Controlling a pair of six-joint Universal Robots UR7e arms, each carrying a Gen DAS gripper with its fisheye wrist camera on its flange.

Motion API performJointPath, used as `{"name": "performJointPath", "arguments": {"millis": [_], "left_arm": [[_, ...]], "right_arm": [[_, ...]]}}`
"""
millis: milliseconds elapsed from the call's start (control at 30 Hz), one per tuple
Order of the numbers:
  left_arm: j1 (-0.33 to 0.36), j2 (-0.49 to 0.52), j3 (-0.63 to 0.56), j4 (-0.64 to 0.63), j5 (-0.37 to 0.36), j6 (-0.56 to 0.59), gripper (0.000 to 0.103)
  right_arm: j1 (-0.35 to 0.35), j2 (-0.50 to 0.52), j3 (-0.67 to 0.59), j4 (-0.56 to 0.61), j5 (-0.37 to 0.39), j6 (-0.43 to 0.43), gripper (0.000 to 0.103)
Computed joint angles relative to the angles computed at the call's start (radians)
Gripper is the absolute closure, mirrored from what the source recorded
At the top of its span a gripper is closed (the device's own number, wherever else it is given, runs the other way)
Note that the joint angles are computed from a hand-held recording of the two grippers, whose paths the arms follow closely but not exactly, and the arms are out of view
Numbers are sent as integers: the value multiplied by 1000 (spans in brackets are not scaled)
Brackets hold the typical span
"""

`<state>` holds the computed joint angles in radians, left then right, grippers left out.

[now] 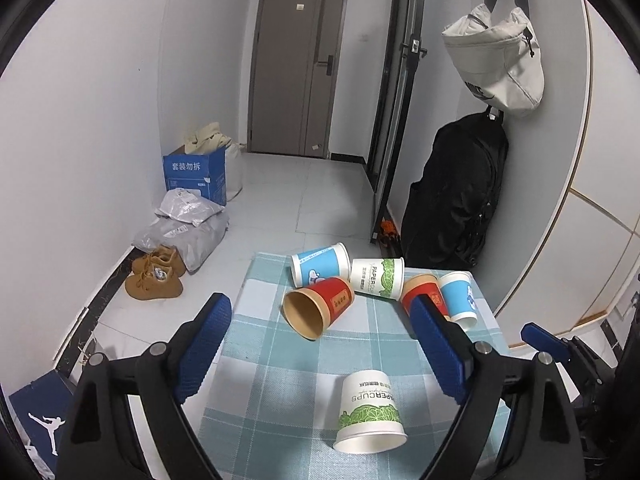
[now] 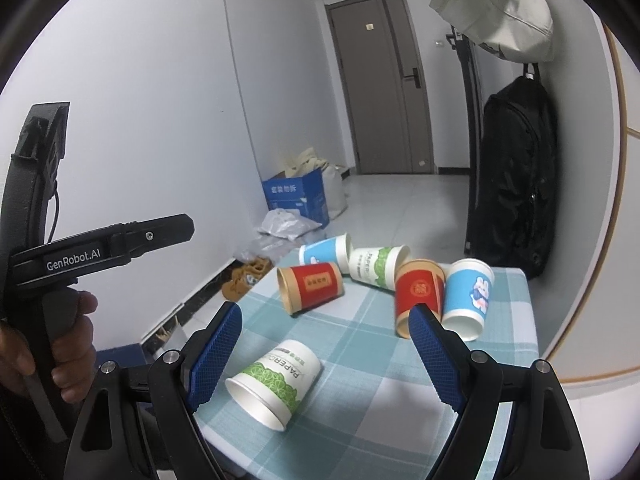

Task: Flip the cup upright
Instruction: 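Lower the white cup onto the table and open the left gripper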

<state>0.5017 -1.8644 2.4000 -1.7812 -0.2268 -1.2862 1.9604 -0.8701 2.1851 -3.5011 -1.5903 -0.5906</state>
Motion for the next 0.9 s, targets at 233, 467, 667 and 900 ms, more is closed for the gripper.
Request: {"name": "performJointPath", "arguments": {"millis": [233,467,667,900], "left_arm": [[13,-18,-17,62,-19,-87,15],[45,-17,8,-129,-61,53,15],[47,-25,5,-100,-56,27,15],[69,-37,21,-215,-68,124,15]], "right_arm": [[4,8,-7,3,3,-7,17],[17,20,-7,13,0,-47,17],[26,30,-7,50,0,-87,17],[47,60,-12,104,-29,-159,18]]}}
